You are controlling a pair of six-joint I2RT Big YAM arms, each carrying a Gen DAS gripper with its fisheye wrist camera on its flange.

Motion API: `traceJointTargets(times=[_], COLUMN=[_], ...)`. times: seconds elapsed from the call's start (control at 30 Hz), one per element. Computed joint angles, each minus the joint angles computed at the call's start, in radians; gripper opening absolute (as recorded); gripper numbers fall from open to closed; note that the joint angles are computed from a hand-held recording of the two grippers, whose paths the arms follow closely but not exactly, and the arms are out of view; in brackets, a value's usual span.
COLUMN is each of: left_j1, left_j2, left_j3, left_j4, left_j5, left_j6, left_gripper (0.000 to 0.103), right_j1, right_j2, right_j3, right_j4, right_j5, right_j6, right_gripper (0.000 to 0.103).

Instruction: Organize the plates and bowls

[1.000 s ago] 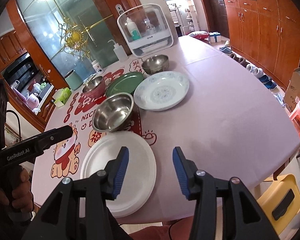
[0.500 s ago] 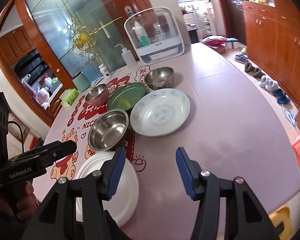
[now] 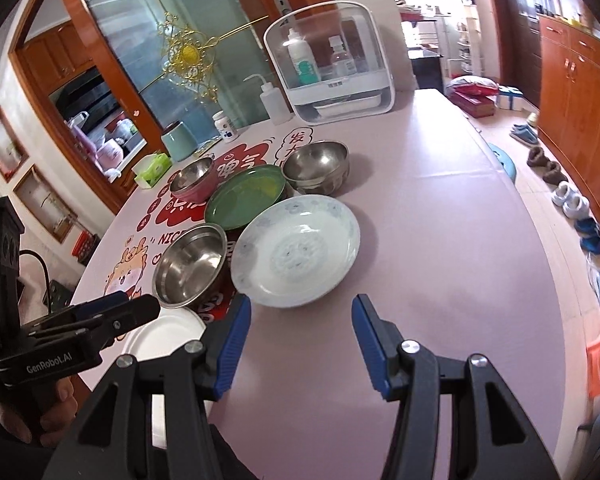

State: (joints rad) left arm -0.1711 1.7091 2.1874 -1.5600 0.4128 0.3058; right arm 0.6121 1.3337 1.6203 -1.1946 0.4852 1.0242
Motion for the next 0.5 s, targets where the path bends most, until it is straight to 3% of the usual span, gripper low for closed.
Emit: traceJointTargets(times=[0.23,0.5], left_j1=[-0.024,-0.05], left_j2=[-0.052,-0.068], left_j3=[-0.134,-0.209], left_j4=[0.128,0.187], left_j5=[-0.04,-0.08], left_j6=[-0.174,-0.277], left_gripper=[0.074,0.074], right_j1=[-0.069,-0.167], right_j2=[-0.056,-0.068], right_j3=[-0.074,-0.099], right_j4=[0.055,0.112], right_j5=[-0.094,-0.2], right_j6=[-0.126,-0.201], right_gripper=[0.053,0.053])
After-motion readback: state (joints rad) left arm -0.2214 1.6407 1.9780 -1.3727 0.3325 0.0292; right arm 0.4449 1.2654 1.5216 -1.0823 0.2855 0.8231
